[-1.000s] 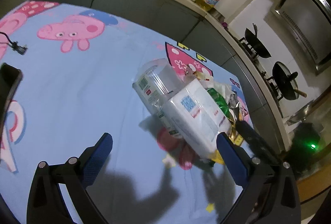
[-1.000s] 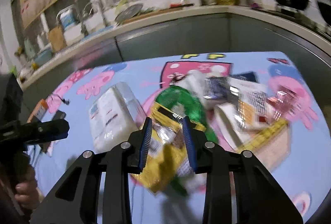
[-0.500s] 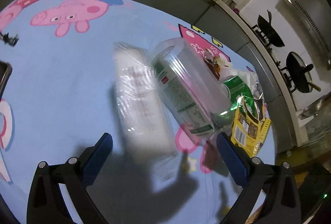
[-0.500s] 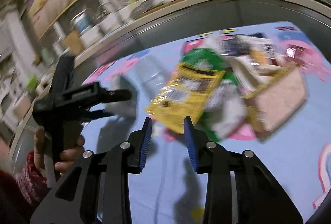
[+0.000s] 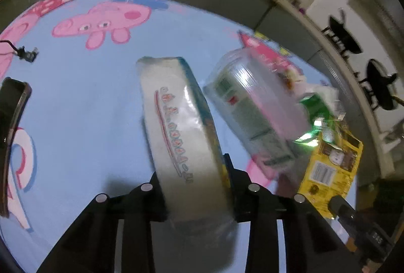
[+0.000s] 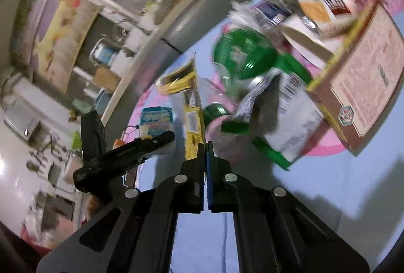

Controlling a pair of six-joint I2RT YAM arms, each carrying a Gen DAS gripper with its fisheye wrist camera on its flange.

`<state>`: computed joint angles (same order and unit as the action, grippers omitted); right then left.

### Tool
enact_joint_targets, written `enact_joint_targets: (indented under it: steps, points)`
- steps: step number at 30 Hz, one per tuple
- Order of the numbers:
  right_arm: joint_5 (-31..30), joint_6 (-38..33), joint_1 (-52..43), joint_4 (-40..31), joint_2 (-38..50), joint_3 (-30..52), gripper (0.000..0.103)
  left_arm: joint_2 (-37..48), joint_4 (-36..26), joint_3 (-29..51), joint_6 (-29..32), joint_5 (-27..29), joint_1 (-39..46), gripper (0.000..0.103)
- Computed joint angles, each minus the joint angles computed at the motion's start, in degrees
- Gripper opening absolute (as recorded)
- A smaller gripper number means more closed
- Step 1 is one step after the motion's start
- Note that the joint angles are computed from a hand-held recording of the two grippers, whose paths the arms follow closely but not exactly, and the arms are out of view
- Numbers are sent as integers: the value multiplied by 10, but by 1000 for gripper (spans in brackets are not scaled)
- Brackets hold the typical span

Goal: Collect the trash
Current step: 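Carry both held items over the beige bin and open both tools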

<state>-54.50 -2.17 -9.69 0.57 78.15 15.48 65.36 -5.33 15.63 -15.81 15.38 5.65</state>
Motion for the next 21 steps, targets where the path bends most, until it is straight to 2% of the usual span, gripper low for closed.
enact_joint_targets:
  steps: [3,5,7,8,11,14,16,17,20,21]
  points:
    - [-56,-81,-52,-94,-60,0,1,-161,-87,-18,18,28,0,34]
    - [-91,-168,-115,-184,-71,17,1,-257,-151,-10,15,37,-17,34]
    - [-111,-276,-195,-270,-44,44,1,-292,-167,6,-5,19,-68,34]
    - [-118,-337,-253,-309,-14,63,1,-283,-159,21,-21,-3,-117,34]
    - [-127,-447,-377,-381,95,132,1,-196,-107,66,-58,-63,-255,34]
    - [-117,-461,-501,-377,179,204,1,18,-23,185,-75,-97,-410,34]
    - [-102,-412,-553,-320,213,240,2,138,-11,280,-72,-101,-474,34]
    - [-95,-373,-579,-286,234,267,1,209,-35,352,-72,-103,-502,34]
    - [-60,-264,-616,-196,324,354,2,425,-45,568,-53,-67,-560,34]
    - [-45,-235,-621,-176,352,383,2,478,-79,640,-53,-59,-569,34]
